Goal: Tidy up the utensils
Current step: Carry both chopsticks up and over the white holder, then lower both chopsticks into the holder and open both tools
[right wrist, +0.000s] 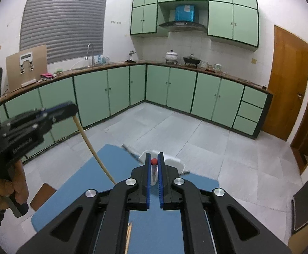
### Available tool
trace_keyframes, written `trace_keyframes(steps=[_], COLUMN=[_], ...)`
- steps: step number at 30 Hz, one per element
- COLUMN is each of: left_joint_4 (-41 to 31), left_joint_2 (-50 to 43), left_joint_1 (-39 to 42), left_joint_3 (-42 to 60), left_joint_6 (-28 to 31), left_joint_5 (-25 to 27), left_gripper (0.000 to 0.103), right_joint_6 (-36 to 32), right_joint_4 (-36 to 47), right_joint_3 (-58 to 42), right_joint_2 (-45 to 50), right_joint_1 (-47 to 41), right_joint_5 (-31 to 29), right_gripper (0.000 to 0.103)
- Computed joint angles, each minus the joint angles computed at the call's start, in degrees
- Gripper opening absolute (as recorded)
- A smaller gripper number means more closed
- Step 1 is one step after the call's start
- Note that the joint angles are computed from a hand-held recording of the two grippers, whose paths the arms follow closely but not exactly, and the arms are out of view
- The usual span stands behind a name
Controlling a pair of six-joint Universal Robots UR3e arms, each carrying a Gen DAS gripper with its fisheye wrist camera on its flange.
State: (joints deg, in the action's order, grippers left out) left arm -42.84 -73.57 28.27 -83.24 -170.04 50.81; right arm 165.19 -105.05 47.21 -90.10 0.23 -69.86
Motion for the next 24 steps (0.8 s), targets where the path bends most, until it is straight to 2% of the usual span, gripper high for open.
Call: trace_keyframes(steps=[4,11,16,24], left_joint_4=[4.58,9.43,14.09,19.39], left_joint_2=[-11.43,-28.84,-36.79,-37.66], left_joint_1=[-7.13,-14.85,-17.68,-18.04], left_joint_3=[10.94,25.97,28.28,20.14], left_joint_6=[-4.09,-6.71,-6.59,-4.84], left_joint_5=[6.68,14.89,18.36,19.89], left_gripper=[0.006,0.006,0.006,0.008], right_joint_6=[0.26,-0.03,-0.86,-1.28], right_joint_4=[2.45,6.58,3.54,-5.13], right_joint_3=[-11.51,-28.67,-27.22,-11.70], right_joint_2=[8.57,23.74,28.21,24.82], right_joint_1=[0.10,0.24,0.53,-0.50], right_joint_5=[-1.13,-2.27,-2.98,-1.17], right_gripper=[0.006,0.006,0.006,0.008])
